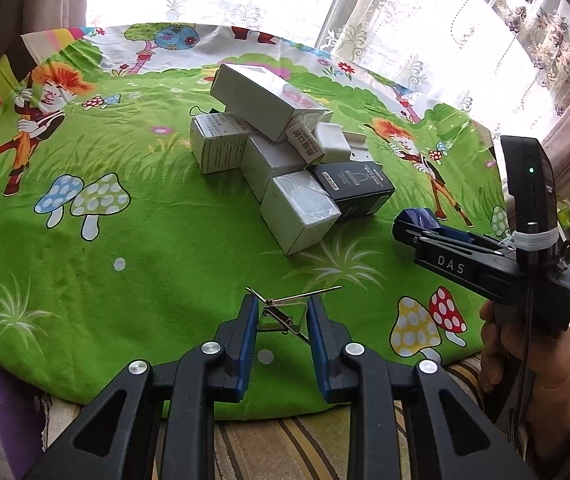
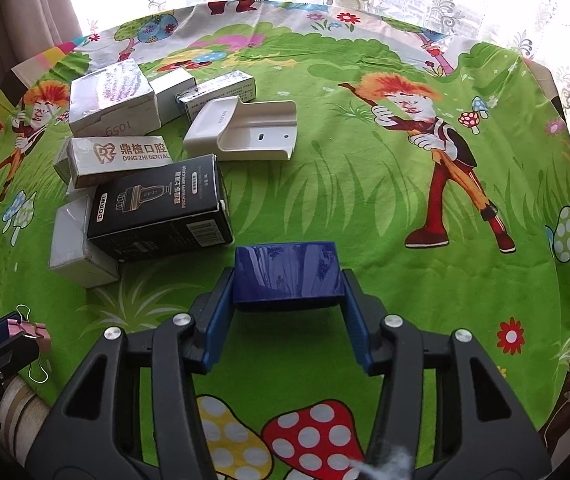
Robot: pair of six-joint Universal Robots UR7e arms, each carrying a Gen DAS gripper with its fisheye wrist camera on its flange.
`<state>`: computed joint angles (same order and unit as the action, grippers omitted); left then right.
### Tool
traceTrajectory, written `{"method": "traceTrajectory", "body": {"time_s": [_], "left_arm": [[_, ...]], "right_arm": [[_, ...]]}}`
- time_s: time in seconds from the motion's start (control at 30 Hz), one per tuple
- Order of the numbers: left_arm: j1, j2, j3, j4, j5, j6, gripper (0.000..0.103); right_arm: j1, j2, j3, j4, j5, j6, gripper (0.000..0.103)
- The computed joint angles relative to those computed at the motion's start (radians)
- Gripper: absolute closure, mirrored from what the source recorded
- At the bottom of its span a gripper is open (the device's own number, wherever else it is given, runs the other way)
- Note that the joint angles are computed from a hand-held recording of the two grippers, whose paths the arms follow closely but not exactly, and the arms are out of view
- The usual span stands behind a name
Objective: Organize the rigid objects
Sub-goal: 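Grasp the metal binder clip with left tool while right tool grasps the dark blue box, then carry the clip and blue box into the storage box and open both tools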
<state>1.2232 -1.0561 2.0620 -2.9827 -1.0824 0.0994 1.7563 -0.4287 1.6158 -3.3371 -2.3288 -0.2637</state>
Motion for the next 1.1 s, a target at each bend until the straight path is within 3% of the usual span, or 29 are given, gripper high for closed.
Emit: {"method": "traceTrajectory", "body": {"time_s": [0.6, 1.1], "left_arm": [[0.008, -0.205, 0.163, -0.062, -0.017, -0.072, 0.077], [0.075, -0.381, 0.248, -0.070, -0.008, -0.110, 0.077]], "right_arm": [[0.110, -0.032, 0.106, -0.049, 0.041, -0.014, 0.048], [0.200, -0.010, 0.103, 0.082, 0.131, -0.001, 0.048]]}}
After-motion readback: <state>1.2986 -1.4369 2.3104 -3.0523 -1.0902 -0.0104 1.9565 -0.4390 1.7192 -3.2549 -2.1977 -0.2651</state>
